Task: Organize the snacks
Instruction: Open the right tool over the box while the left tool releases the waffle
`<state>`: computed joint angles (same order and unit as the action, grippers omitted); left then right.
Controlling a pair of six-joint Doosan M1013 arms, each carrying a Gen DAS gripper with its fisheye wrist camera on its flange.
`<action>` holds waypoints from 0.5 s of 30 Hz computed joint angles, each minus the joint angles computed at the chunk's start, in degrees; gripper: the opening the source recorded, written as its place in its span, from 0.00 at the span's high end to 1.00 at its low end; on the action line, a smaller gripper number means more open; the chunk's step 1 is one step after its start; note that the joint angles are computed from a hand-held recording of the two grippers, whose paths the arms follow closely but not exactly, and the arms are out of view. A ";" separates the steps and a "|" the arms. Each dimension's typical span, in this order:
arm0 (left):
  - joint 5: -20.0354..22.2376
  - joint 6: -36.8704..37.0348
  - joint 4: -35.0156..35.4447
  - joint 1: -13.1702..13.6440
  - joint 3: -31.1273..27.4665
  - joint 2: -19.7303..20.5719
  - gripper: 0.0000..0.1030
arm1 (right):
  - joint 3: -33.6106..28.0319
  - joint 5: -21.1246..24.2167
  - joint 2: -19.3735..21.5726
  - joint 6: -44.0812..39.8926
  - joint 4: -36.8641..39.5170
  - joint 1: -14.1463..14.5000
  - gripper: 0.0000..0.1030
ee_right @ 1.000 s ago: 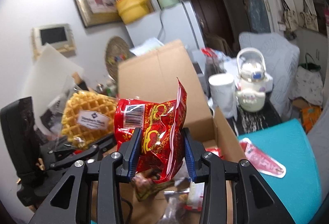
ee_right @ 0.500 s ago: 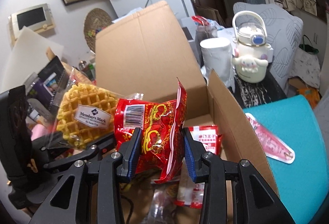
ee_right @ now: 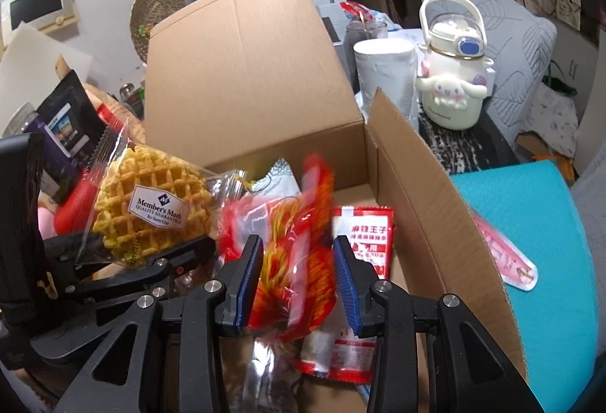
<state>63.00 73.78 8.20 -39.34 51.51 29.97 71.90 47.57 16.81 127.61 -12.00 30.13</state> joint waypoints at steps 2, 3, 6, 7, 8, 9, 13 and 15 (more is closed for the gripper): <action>0.12 0.43 -0.15 0.05 -0.06 0.07 0.72 | 0.13 -0.15 -0.13 0.36 -0.96 0.17 0.63; 0.09 0.55 -0.20 0.03 0.02 0.09 0.72 | 0.01 0.18 -0.08 0.59 -1.54 0.31 0.63; 0.94 0.75 0.67 -0.31 -0.58 0.50 0.71 | -0.14 0.61 0.01 0.85 -2.18 0.49 0.63; 1.09 0.91 0.71 -0.40 -0.84 0.66 0.69 | -0.17 0.69 0.02 0.82 -2.13 0.48 0.63; 1.22 1.26 0.86 -0.52 -0.93 0.74 0.67 | -0.19 0.87 0.02 1.03 -2.35 0.51 0.63; 1.46 1.43 0.98 -0.62 -1.28 0.95 0.66 | -0.24 1.02 0.03 1.19 -2.56 0.53 0.63; 2.03 3.23 1.47 -1.15 -1.87 1.35 0.54 | -0.47 2.06 0.03 2.17 -3.87 0.71 0.63; 2.12 4.35 2.02 -1.57 -2.04 1.45 0.46 | -0.43 2.63 -0.10 2.69 -4.72 0.84 0.63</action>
<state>65.12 78.13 10.22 -40.91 49.47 31.43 71.46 50.21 16.71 130.29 -16.72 30.97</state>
